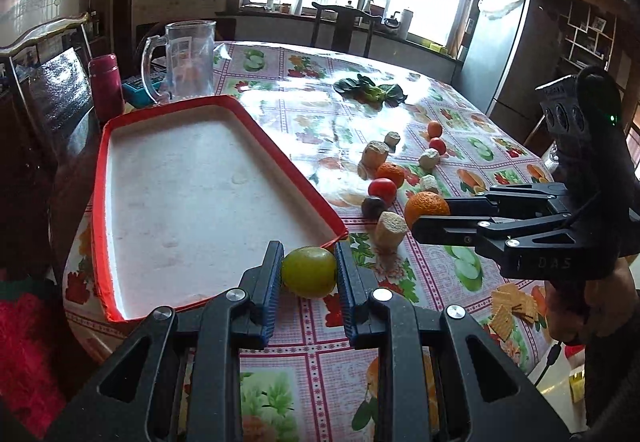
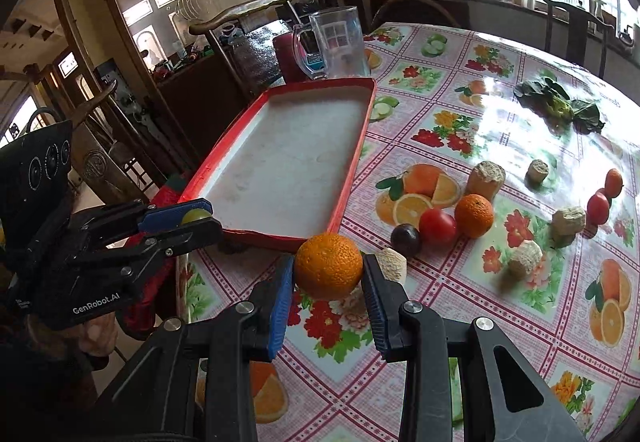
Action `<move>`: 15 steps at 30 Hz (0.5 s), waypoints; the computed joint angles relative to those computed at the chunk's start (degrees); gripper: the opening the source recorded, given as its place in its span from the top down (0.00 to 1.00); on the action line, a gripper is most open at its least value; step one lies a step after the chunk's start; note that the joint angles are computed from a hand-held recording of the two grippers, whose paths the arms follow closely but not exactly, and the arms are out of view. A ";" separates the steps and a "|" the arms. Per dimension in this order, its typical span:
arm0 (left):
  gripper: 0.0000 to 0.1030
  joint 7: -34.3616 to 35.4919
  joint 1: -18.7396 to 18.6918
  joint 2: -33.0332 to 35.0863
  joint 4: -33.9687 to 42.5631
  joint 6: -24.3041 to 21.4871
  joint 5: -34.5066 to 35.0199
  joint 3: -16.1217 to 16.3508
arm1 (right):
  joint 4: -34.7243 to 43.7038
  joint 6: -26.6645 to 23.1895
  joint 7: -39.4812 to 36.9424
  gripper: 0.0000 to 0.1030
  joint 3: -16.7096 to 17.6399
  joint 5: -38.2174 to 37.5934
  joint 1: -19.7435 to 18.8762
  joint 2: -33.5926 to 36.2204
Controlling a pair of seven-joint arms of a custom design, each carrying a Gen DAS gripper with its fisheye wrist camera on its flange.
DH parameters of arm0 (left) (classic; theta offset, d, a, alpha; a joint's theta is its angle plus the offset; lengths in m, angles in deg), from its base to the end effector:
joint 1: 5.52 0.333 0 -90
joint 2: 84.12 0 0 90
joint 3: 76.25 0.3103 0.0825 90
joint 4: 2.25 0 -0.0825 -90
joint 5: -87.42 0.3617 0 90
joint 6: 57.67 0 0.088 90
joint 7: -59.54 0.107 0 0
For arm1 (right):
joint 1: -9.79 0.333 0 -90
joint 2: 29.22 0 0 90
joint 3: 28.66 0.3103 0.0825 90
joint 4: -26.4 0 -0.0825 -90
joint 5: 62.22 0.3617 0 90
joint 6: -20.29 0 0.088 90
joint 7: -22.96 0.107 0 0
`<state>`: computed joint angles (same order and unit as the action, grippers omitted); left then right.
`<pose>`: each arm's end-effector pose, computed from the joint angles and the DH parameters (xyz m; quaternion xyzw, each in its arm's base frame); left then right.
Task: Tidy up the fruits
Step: 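Carry the green fruit and orange into the red-rimmed tray with both grippers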
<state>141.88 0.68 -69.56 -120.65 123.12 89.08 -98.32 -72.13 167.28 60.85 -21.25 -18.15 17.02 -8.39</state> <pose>0.5956 -0.1552 0.4307 -0.6041 0.6801 -0.3653 0.1976 0.6518 0.1486 0.4317 -0.8205 0.4394 -0.0655 0.3597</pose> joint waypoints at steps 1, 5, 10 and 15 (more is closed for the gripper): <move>0.77 -0.29 -0.06 -0.20 -0.22 0.14 0.02 0.42 | 0.35 -0.05 0.11 0.67 0.14 -0.02 0.17 0.14; 0.77 -1.32 0.10 -0.82 -1.04 0.91 0.37 1.57 | 2.09 -0.43 0.75 0.67 0.61 -0.25 0.84 1.13; 0.77 -2.70 0.52 -1.29 -1.85 1.55 1.25 2.69 | 4.38 -0.85 1.58 0.67 1.14 -1.32 1.75 2.77; 0.77 -4.22 0.60 -1.19 -1.82 1.62 2.28 3.89 | 6.27 -0.90 2.79 0.67 1.53 -2.30 2.44 4.20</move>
<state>137.65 1.29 -70.75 -122.46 124.74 91.36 -94.43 -65.87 166.39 63.65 -19.72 -20.44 19.46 -4.18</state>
